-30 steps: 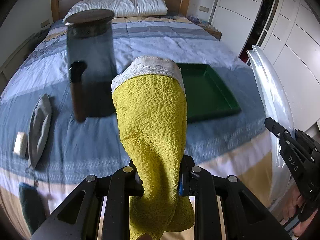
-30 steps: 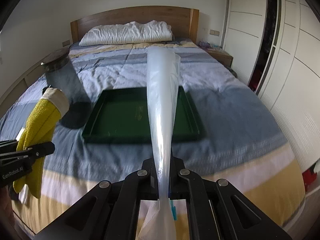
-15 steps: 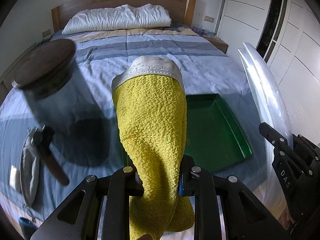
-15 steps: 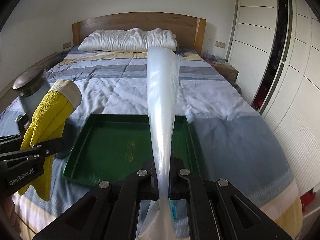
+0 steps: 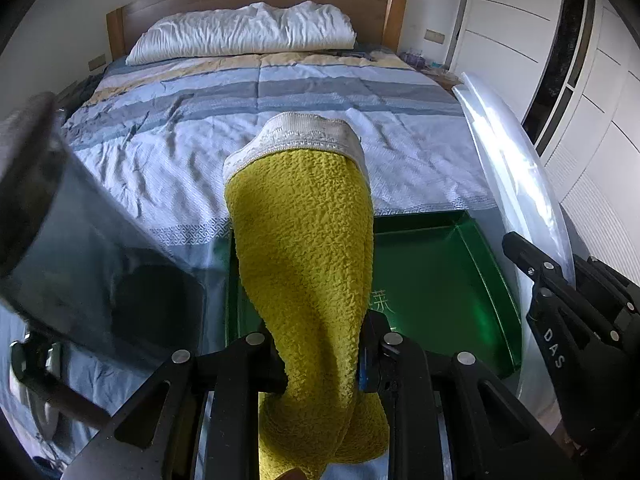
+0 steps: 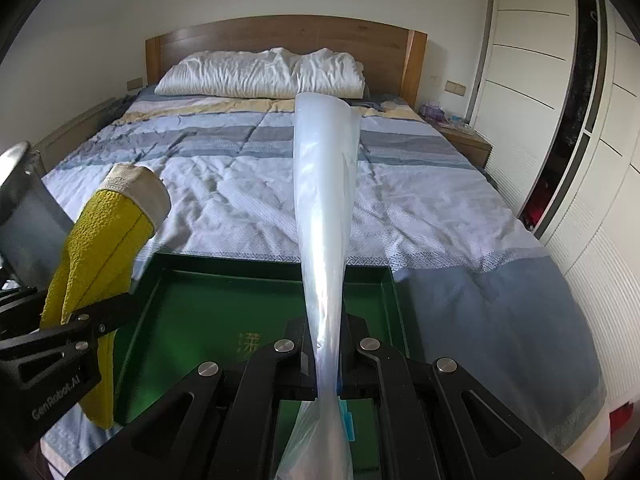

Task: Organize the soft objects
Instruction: 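Carry the yellow towel and plastic bag with both tools over the green tray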

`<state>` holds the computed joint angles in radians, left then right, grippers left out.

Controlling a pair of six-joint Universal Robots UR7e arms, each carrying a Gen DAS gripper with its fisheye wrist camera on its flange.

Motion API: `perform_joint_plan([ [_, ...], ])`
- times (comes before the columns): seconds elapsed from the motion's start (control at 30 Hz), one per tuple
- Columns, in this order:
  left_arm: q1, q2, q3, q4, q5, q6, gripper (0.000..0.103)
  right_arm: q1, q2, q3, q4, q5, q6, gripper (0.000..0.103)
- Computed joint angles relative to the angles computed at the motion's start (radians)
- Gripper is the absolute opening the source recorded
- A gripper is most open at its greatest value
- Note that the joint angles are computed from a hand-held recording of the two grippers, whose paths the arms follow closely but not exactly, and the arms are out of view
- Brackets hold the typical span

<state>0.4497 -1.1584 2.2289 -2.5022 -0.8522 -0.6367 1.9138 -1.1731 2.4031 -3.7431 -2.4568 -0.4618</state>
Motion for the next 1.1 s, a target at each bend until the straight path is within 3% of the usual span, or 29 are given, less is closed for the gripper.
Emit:
perform_joint_plan([
  [1.1,0.070,0.147,-0.038,-0.025,0.000,-0.042,0.019,-0.111,0.138,-0.075,-0.016,0.026,-0.021,0.004],
])
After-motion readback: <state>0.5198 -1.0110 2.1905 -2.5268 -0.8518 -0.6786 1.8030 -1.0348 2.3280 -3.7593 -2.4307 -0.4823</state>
